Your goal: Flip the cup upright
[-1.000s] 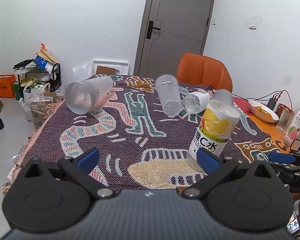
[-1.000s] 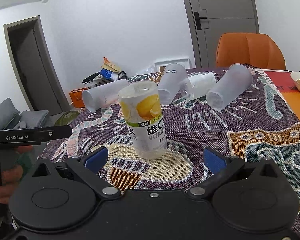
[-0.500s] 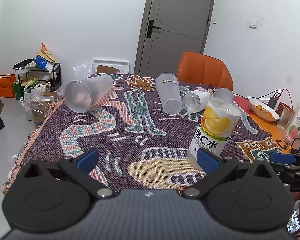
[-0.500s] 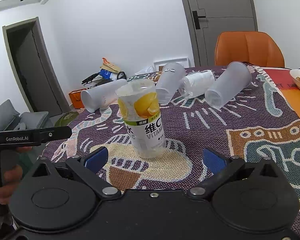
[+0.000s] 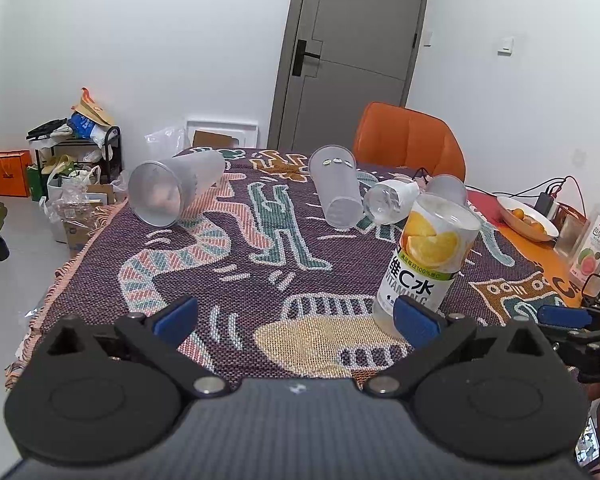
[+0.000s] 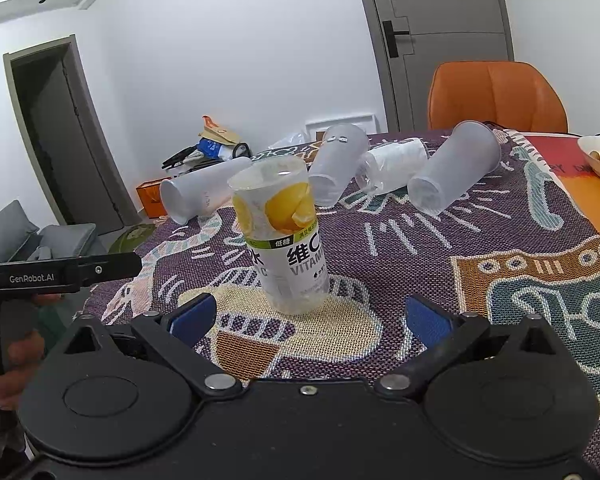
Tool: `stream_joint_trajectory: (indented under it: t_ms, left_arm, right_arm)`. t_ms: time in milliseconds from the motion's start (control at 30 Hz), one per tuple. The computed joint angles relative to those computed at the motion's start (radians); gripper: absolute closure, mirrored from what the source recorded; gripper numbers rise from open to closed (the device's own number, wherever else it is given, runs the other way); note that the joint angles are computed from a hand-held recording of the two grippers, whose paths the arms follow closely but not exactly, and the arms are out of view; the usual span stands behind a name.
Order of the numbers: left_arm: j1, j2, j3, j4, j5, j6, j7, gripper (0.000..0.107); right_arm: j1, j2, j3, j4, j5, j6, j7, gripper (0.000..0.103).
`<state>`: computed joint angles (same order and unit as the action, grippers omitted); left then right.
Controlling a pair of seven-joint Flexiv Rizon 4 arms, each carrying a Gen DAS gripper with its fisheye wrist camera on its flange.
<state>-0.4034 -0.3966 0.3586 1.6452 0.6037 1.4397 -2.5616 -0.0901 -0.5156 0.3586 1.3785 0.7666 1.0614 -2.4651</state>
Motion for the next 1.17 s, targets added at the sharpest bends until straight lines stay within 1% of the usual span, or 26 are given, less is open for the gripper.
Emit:
stream_joint_trajectory:
  t_ms: [700, 900, 1033, 1067, 1167]
  left_arm:
    - [0.005, 0.004, -0.01, 0.0, 0.017, -0.011, -0.016, 0.004]
    - [0.011, 0.0, -0.016, 0.001, 0.012, 0.001, -0.001, 0.004]
    - [-0.043, -0.008, 0.05, -0.019, 0.065, 0.004, -0.081, 0.004]
    - [-0.045, -0.007, 0.054, -0.021, 0.073, 0.003, -0.092, 0.004]
    - [-0.023, -0.007, 0.033, -0.021, 0.07, 0.005, -0.087, 0.004]
  right_arm:
    - [0.003, -0.002, -0.004, 0.001, -0.003, 0.001, 0.006, 0.0]
    - [0.004, -0.004, -0.004, 0.004, -0.007, 0.004, 0.009, 0.0]
    - [0.004, -0.004, -0.003, 0.007, -0.01, 0.007, 0.012, 0.0]
    - [0.005, -0.005, -0.004, 0.006, -0.012, 0.007, 0.015, 0.0]
    - [0.008, -0.006, -0.006, 0.006, -0.019, 0.006, 0.022, 0.0]
